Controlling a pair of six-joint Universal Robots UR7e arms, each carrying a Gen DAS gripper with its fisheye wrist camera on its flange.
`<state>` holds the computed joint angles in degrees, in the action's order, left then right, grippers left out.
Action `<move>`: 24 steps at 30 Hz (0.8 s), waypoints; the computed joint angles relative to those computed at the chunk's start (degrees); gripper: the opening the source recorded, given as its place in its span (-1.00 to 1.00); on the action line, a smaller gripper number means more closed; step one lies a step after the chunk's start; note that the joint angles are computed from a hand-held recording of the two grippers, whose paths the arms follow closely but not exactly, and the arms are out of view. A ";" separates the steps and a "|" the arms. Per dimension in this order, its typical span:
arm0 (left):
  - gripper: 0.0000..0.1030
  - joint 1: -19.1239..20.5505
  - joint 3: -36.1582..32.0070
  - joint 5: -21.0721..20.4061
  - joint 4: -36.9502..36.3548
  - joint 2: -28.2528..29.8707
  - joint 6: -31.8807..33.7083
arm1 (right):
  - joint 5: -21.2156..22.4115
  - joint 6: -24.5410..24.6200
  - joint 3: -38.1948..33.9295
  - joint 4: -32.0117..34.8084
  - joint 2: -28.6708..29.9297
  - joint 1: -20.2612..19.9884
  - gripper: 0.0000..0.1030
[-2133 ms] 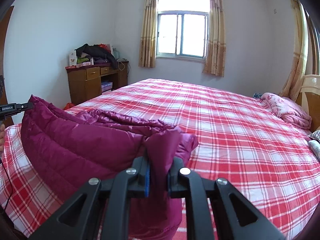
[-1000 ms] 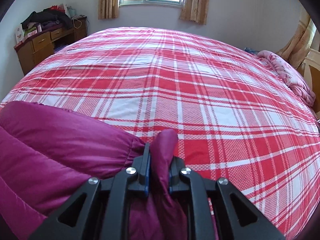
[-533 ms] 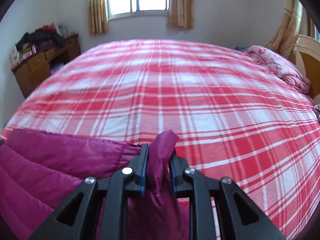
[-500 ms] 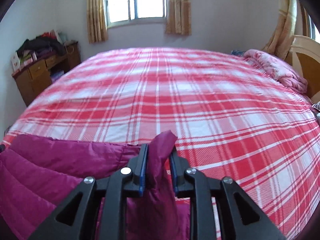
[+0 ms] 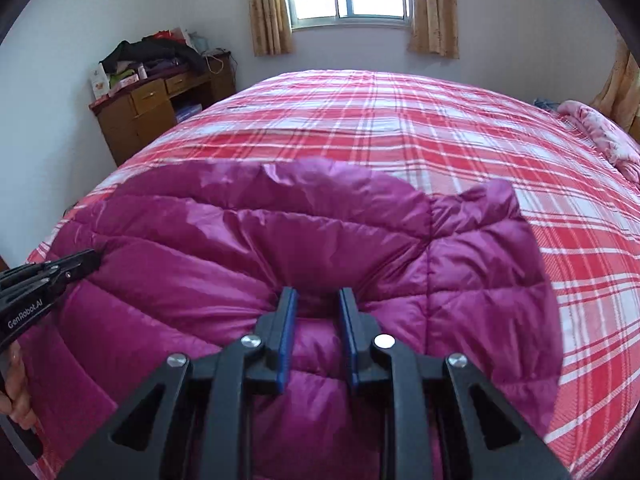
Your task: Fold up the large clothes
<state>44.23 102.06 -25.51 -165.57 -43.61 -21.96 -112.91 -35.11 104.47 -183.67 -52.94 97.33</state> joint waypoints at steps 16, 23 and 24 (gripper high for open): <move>-0.94 -2.87 7.98 1.26 -1.57 -7.14 -2.94 | 3.94 4.12 5.29 -1.37 -7.93 -0.51 0.45; -0.94 -4.27 21.81 2.14 -2.71 -19.56 -19.12 | 8.50 12.23 11.87 1.71 -18.38 -5.40 0.91; -0.94 -3.25 23.20 -0.95 -3.80 -20.81 -21.47 | 8.24 14.27 11.81 3.92 -18.82 -6.25 0.89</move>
<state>40.98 125.25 -26.46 -169.38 -64.42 -43.44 -104.68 -20.84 116.29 -179.75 -71.76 91.08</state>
